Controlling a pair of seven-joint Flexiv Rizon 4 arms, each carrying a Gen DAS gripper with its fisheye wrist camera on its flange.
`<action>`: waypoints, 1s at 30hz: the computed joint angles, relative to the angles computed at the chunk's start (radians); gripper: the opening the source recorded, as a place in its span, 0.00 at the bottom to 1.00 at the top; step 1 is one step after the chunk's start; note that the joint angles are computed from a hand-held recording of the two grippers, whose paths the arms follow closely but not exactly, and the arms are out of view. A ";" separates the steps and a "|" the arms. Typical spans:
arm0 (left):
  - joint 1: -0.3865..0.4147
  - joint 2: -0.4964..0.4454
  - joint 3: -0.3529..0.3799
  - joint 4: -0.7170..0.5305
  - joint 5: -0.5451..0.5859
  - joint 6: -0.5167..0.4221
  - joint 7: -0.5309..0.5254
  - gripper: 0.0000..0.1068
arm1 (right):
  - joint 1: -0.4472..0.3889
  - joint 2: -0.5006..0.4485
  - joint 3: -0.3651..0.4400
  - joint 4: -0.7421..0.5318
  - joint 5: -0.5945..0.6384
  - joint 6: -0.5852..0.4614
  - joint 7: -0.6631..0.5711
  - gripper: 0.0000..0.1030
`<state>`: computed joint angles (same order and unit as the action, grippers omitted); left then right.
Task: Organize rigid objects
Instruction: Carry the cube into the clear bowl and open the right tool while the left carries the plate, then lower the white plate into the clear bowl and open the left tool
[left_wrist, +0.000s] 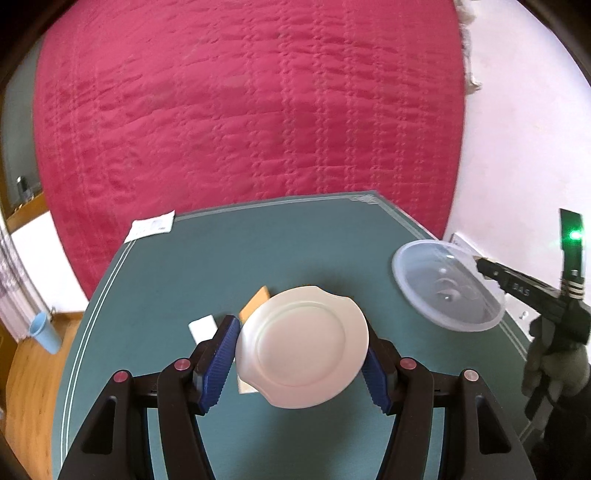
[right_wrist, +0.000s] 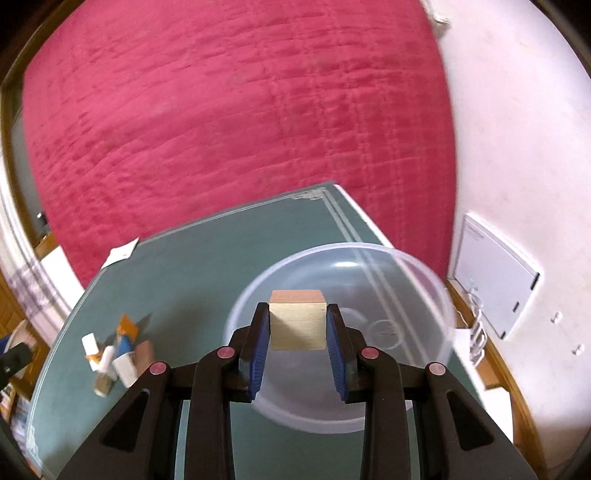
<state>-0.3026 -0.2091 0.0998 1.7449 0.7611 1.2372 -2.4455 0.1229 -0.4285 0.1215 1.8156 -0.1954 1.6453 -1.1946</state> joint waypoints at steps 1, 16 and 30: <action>-0.001 -0.005 -0.006 -0.008 -0.003 0.001 0.008 0.61 | 0.009 -0.007 -0.019 -0.005 0.002 -0.004 0.011 0.30; -0.054 -0.079 -0.020 -0.133 -0.037 0.014 0.123 0.61 | 0.085 -0.036 -0.166 -0.012 0.014 0.035 0.132 0.45; -0.043 -0.352 -0.102 -0.333 -0.411 0.047 0.548 0.61 | 0.406 -0.011 -0.586 0.066 0.087 0.123 0.241 0.45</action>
